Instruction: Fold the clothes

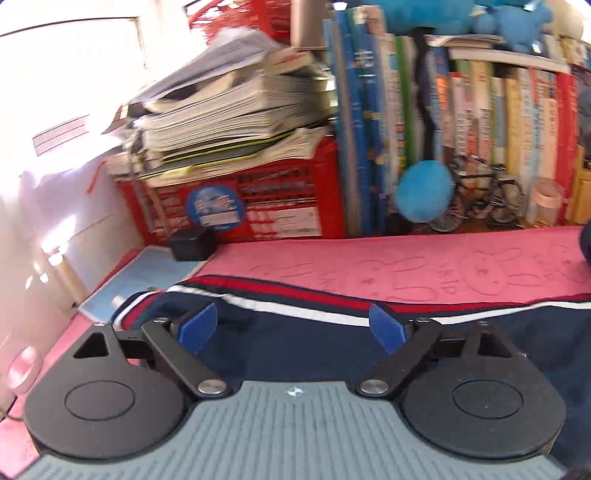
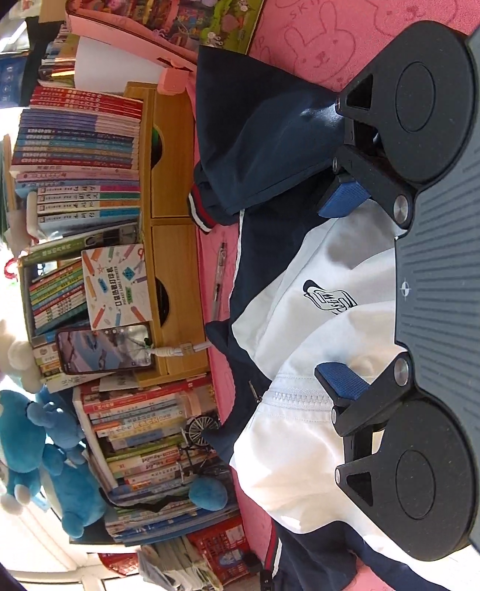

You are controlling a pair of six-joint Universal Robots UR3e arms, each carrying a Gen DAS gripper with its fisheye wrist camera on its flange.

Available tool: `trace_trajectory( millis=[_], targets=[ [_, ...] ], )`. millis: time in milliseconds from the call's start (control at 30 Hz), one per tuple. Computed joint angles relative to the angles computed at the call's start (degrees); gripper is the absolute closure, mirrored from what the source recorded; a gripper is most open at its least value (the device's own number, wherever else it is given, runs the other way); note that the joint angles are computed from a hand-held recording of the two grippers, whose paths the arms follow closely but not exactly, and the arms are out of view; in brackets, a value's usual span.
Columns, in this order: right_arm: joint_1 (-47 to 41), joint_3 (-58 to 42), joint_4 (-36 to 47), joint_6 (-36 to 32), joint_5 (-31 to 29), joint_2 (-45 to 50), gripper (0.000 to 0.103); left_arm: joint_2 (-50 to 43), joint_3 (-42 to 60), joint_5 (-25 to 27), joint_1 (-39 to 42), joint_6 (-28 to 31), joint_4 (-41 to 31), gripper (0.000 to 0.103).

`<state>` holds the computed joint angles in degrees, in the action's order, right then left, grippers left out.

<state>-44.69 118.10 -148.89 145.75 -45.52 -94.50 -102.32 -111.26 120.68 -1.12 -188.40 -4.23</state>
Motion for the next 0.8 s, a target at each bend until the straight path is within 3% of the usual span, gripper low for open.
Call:
trace_trajectory(
  millis=[67,100,167,333,400,433,500,533,600,700,733,800],
  targets=[
    [0.2,0.5,-0.8,0.6,-0.4,0.1,0.017,0.6,-1.2,6.4,3.2,-7.8,-4.0,0.012],
    [0.4,1.2,-1.8,0.6,-0.7,-0.3,0.017,2.2,-3.2,5.0,5.7,-10.1,-4.3,0.013],
    [0.8,2.2,-3.8,0.5,-1.3,-0.8,0.017,5.4,-7.3,1.0,11.4,-13.7,-4.4,0.013],
    [2.3,3.3,-6.2,1.8,-4.0,-1.2,0.017,8.3,-14.0,-18.0,21.3,-12.5,2.4,0.015],
    [2.9,3.3,-6.6,2.6,-5.0,-1.3,0.017,7.1,-16.1,-25.4,23.7,-11.8,8.3,0.050],
    [3.1,3.6,-6.7,2.6,-5.5,-1.6,0.017,6.3,-16.3,-26.0,23.8,-12.3,10.6,0.064],
    [3.0,3.9,-6.3,2.0,-5.9,-2.4,0.016,4.4,-16.5,-26.6,23.6,-13.4,14.9,0.083],
    [2.8,4.2,-6.0,1.6,-5.9,-3.0,0.015,4.0,-17.8,-28.7,24.5,-13.2,18.1,0.088],
    [2.8,4.4,-5.4,0.7,-6.3,-3.7,0.014,2.9,-17.7,-31.8,26.2,-13.5,19.7,0.086],
    [3.1,4.5,-4.8,0.0,-7.3,-4.4,0.013,1.3,-15.7,-33.9,27.1,-14.1,18.5,0.066],
    [3.3,4.5,-4.8,0.2,-7.6,-4.4,0.013,0.9,-14.9,-32.1,25.8,-13.8,18.9,0.062],
    [3.7,4.5,-5.0,0.6,-8.4,-4.6,0.013,-0.5,-14.5,-26.5,22.4,-13.2,23.1,0.096]
  ],
)
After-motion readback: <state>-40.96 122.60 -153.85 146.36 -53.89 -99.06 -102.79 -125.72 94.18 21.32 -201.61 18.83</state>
